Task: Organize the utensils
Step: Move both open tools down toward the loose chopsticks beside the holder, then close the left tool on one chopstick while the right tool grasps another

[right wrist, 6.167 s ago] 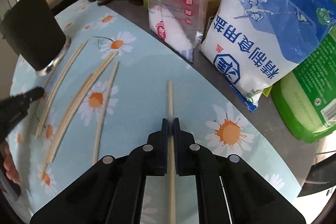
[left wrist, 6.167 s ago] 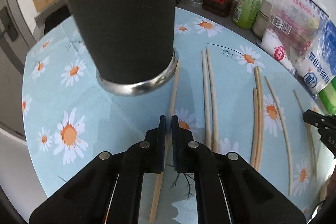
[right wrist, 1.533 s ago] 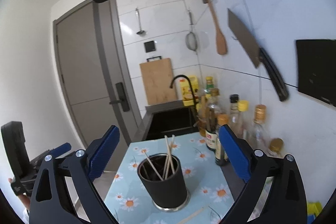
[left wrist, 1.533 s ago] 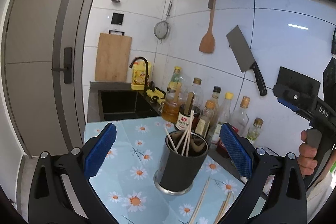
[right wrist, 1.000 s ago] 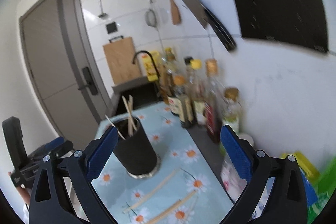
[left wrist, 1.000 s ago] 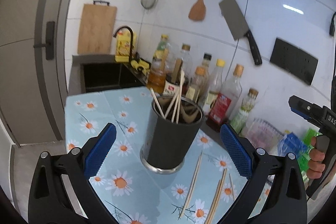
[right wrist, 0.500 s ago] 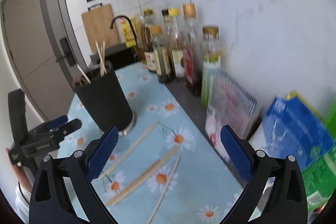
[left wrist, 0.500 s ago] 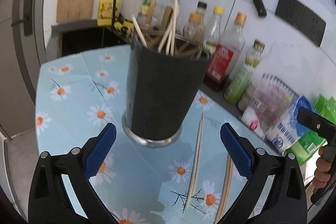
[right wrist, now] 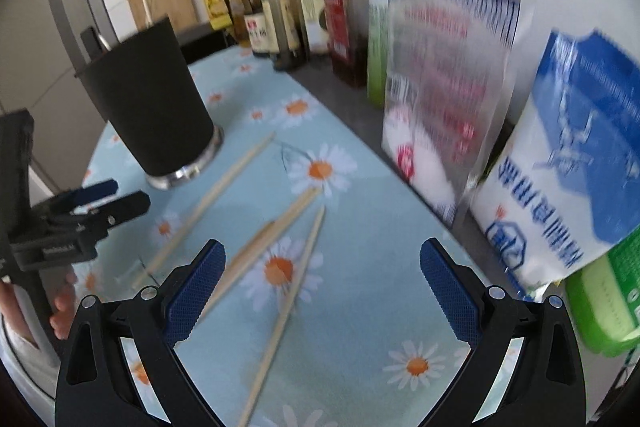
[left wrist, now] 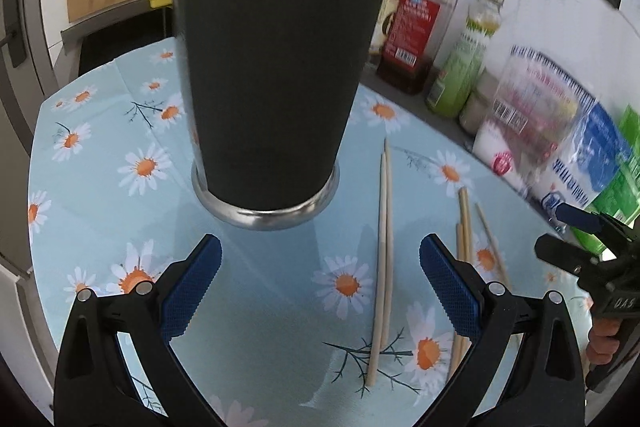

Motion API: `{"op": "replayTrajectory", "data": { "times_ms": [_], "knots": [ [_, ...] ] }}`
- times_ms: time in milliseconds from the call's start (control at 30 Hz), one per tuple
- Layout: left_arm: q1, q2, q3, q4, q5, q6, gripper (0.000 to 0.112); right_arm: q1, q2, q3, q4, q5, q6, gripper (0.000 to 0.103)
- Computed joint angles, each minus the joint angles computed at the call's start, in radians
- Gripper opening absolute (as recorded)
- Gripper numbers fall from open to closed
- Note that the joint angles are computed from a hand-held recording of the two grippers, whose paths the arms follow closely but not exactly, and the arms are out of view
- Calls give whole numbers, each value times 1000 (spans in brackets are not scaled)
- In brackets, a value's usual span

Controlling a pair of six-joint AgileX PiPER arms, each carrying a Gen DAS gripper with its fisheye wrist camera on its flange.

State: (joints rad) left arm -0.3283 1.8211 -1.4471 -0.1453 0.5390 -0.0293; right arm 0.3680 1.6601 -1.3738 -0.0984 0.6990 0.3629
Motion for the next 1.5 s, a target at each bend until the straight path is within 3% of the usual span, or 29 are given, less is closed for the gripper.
{"op": "replayTrajectory", "data": {
  "times_ms": [100,200,300,433,633,867,967,1067,1200,1367,1500],
  "knots": [
    [-1,27,-28,0,26,6,97,5,23,11,-4,4,5,94],
    [-21,67,-73,107,66,-78,97,15,46,15,-27,10,21,94],
    [-25,105,-109,78,98,-39,97,23,55,30,-49,15,32,94],
    [-77,148,-160,241,143,-133,97,41,58,45,-114,19,71,94],
    [-54,146,-164,159,138,-85,97,40,53,55,-119,13,55,94],
    [-74,185,-231,289,202,-193,98,44,52,53,-130,23,77,95],
    [-65,203,-266,267,219,-207,97,47,58,38,-133,46,90,95],
    [-40,190,-251,194,202,-167,97,45,58,40,-133,41,87,95],
    [-34,167,-220,231,171,-222,97,48,55,51,-140,28,98,95],
    [-59,224,-301,350,256,-315,97,58,57,43,-155,55,132,95],
    [-72,263,-377,336,314,-297,99,60,85,-10,-143,121,145,95]
  ]
}}
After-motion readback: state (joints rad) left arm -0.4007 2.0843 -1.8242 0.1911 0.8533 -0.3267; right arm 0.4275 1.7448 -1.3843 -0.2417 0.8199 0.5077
